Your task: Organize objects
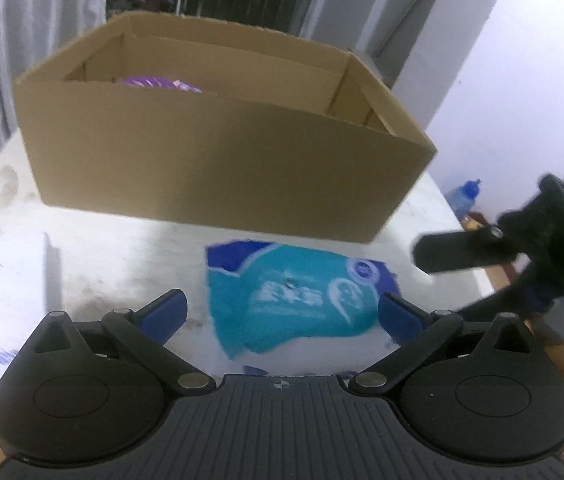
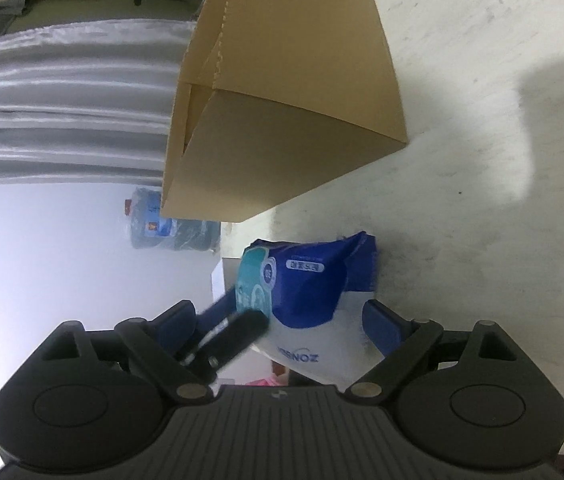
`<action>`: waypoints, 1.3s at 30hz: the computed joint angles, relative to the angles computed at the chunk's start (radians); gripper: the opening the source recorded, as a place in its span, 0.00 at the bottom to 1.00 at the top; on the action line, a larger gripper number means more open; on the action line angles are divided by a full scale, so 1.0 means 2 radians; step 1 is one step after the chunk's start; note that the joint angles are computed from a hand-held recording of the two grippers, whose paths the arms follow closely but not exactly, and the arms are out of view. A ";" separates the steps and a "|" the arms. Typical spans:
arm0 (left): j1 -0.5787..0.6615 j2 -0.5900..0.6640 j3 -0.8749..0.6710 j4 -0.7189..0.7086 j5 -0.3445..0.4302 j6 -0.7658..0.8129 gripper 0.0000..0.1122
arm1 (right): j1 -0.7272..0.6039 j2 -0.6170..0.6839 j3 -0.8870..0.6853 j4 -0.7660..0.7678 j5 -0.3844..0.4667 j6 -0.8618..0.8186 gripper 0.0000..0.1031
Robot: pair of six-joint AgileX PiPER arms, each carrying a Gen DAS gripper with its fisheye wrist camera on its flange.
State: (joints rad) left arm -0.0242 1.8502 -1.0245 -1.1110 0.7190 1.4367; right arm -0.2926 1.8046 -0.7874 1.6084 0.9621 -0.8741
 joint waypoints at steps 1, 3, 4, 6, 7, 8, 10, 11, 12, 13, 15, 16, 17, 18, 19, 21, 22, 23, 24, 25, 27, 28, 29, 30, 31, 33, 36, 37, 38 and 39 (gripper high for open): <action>-0.001 0.000 0.002 0.001 0.005 -0.001 0.91 | 0.002 0.002 -0.002 0.003 0.001 -0.002 0.90; -0.009 -0.013 0.016 0.005 -0.006 0.003 0.91 | 0.008 0.005 -0.008 0.005 -0.003 -0.003 0.91; -0.014 -0.021 0.027 -0.001 -0.015 0.017 0.91 | 0.011 0.006 -0.011 0.004 -0.007 -0.003 0.91; -0.022 -0.034 0.039 0.003 -0.025 0.020 0.91 | 0.010 0.007 -0.019 -0.003 -0.007 0.000 0.92; -0.026 -0.041 0.047 0.006 -0.030 0.019 0.91 | 0.010 0.008 -0.024 -0.006 -0.007 0.002 0.92; -0.028 -0.047 0.053 0.007 -0.033 0.020 0.91 | 0.010 0.010 -0.028 -0.008 -0.007 0.002 0.92; -0.032 -0.060 0.069 0.008 -0.036 0.025 0.91 | 0.011 0.011 -0.038 -0.013 -0.010 0.006 0.92; -0.033 -0.067 0.077 0.009 -0.033 0.024 0.91 | 0.012 0.011 -0.043 -0.017 -0.013 0.006 0.92; -0.033 -0.074 0.082 0.012 -0.028 0.022 0.91 | 0.014 0.010 -0.047 -0.020 -0.018 0.008 0.92; -0.034 -0.082 0.091 0.012 -0.025 0.023 0.91 | 0.016 0.008 -0.051 -0.025 -0.024 0.011 0.92; -0.036 -0.096 0.105 0.014 -0.028 0.025 0.91 | 0.026 -0.006 -0.054 -0.041 -0.058 0.018 0.92; -0.038 -0.104 0.114 0.011 -0.036 0.028 0.91 | 0.034 -0.018 -0.052 -0.051 -0.081 0.022 0.92; -0.030 -0.111 0.125 0.001 -0.041 0.045 0.91 | 0.039 -0.032 -0.047 -0.059 -0.100 0.022 0.92; -0.027 -0.115 0.133 -0.007 -0.047 0.056 0.91 | 0.044 -0.042 -0.042 -0.062 -0.113 0.019 0.92; -0.025 -0.115 0.134 -0.008 -0.051 0.057 0.91 | 0.048 -0.048 -0.037 -0.065 -0.122 0.017 0.92; -0.029 -0.108 0.129 0.006 -0.065 0.041 0.91 | 0.067 -0.059 -0.033 -0.083 -0.152 0.025 0.92; -0.035 -0.102 0.127 0.011 -0.077 0.038 0.91 | 0.076 -0.060 -0.034 -0.092 -0.162 0.031 0.92; -0.042 -0.092 0.120 0.015 -0.087 0.035 0.91 | 0.083 -0.060 -0.035 -0.099 -0.170 0.033 0.92; -0.052 -0.082 0.115 0.027 -0.104 0.021 0.91 | 0.091 -0.058 -0.036 -0.100 -0.178 0.033 0.92; -0.059 -0.076 0.112 0.034 -0.114 0.011 0.91 | 0.098 -0.055 -0.038 -0.100 -0.185 0.030 0.92; -0.065 -0.061 0.105 0.028 -0.120 0.009 0.91 | 0.109 -0.046 -0.042 -0.093 -0.196 0.023 0.92; -0.065 -0.055 0.102 0.024 -0.120 0.007 0.91 | 0.115 -0.043 -0.043 -0.087 -0.201 0.020 0.92; -0.066 -0.055 0.104 0.019 -0.120 0.005 0.91 | 0.119 -0.037 -0.047 -0.082 -0.201 0.016 0.92; -0.064 -0.052 0.103 0.008 -0.115 0.010 0.91 | 0.121 -0.032 -0.049 -0.075 -0.200 0.008 0.92; -0.062 -0.052 0.104 -0.002 -0.106 0.016 0.91 | 0.123 -0.031 -0.050 -0.073 -0.199 0.006 0.92; -0.061 -0.054 0.105 -0.012 -0.084 0.021 0.91 | 0.123 -0.028 -0.055 -0.075 -0.190 0.005 0.92; -0.073 -0.076 0.117 -0.004 -0.077 0.008 0.91 | 0.121 -0.037 -0.050 -0.075 -0.171 -0.007 0.93; -0.074 -0.082 0.122 -0.002 -0.071 0.004 0.91 | 0.127 -0.043 -0.050 -0.091 -0.182 0.004 0.94; -0.075 -0.087 0.126 0.001 -0.066 0.002 0.91 | 0.134 -0.049 -0.051 -0.113 -0.195 0.022 0.94; -0.074 -0.091 0.131 -0.001 -0.062 0.005 0.91 | 0.137 -0.054 -0.051 -0.131 -0.202 0.036 0.94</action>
State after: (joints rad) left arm -0.1721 1.6676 -0.7633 -1.1134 0.5947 1.4470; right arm -0.0184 1.6976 -0.8891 1.3462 0.5591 -0.8017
